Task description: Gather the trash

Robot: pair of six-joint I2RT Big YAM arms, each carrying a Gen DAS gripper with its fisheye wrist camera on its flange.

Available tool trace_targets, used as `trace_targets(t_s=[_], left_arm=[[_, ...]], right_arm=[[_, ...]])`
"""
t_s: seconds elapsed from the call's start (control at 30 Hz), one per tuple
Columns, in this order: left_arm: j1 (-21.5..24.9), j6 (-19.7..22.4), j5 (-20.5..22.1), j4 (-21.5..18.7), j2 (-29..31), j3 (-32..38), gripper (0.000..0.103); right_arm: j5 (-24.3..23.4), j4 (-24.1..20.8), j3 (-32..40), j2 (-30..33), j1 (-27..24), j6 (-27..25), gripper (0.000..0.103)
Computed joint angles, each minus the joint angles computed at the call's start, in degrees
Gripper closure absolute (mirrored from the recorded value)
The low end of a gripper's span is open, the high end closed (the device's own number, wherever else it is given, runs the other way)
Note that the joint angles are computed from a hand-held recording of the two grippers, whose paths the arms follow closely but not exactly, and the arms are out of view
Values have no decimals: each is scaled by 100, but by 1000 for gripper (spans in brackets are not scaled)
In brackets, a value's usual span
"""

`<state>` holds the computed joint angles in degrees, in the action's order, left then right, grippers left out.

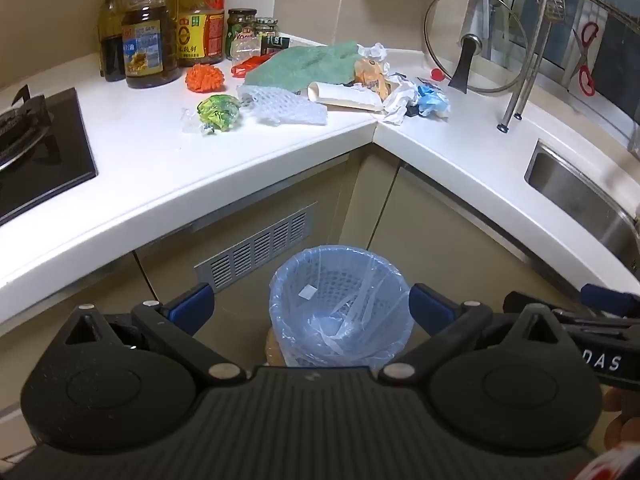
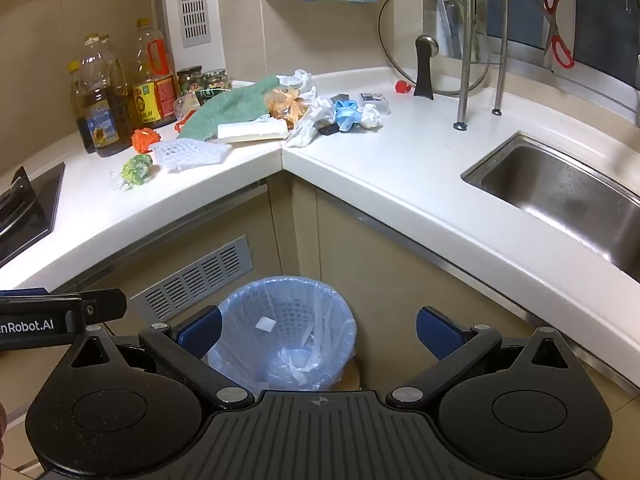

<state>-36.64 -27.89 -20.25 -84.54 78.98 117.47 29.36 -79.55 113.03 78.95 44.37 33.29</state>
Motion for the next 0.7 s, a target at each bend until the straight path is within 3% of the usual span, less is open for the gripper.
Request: trace_targets(t_s=[0.07, 0.13, 0.27, 0.4, 0.7], left_arm=[[-37, -10, -26, 29, -1, -1, 0], [198, -151, 417, -76, 24, 111, 0], [347, 7, 544, -97, 24, 142, 0], [25, -28, 131, -51, 30, 63, 0], [-13, 19, 73, -27, 17, 47, 0]], right_arm=[[13, -6, 4, 1, 7, -3, 0], [-11, -45, 33, 19, 0, 15, 0], [-25, -50, 41, 25, -3, 20, 0], [-26, -52, 45, 22, -1, 24, 0], [-19, -25, 30, 30, 5, 42, 0]])
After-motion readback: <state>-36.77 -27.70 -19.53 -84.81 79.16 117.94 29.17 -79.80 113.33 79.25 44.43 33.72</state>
